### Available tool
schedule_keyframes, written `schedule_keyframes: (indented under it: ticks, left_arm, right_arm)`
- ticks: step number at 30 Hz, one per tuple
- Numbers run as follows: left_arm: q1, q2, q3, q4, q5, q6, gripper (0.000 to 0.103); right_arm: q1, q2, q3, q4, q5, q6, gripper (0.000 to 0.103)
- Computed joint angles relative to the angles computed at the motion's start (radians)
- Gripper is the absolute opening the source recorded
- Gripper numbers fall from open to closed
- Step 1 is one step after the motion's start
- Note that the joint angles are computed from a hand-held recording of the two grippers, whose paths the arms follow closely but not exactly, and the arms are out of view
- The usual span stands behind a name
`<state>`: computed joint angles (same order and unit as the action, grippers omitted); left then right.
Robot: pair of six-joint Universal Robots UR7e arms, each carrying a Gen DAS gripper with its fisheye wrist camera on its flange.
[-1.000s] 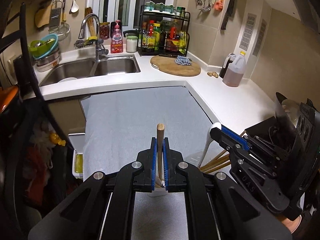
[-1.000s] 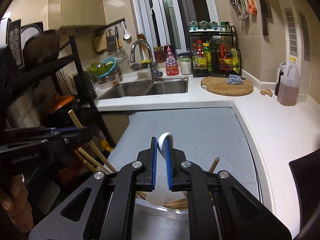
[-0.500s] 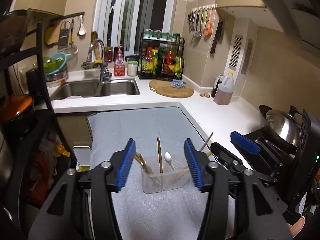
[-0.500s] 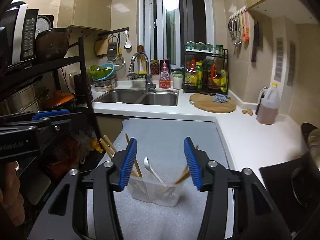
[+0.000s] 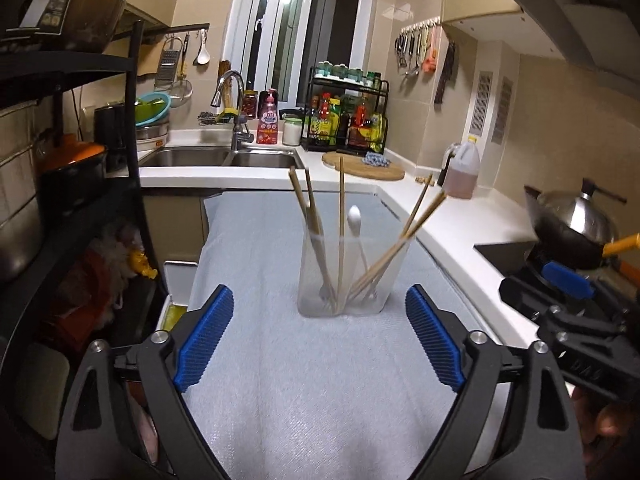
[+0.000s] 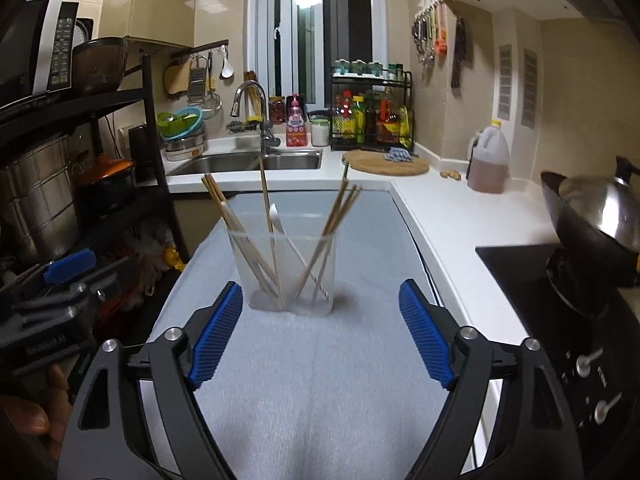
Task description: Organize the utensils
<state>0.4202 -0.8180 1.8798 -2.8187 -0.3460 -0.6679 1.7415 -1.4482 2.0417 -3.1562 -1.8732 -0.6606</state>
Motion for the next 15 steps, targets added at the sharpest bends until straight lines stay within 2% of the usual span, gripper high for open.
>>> schedule_keyframes:
  ticks: [4, 10, 15]
  left_arm:
    - [-0.004, -0.006, 0.037, 0.047, -0.002, -0.093, 0.095]
    - [-0.015, -0.019, 0.073, 0.116, -0.001, -0.2, 0.095]
    - [-0.033, -0.033, 0.082, 0.146, 0.019, -0.237, 0.095]
  right_arm:
    - [-0.009, 0.001, 0.042, -0.075, -0.033, -0.006, 0.089]
    - [-0.006, -0.007, 0.077, -0.137, -0.062, -0.026, 0.089]
    - [0.004, -0.031, 0.095, -0.163, -0.076, -0.029, 0.09]
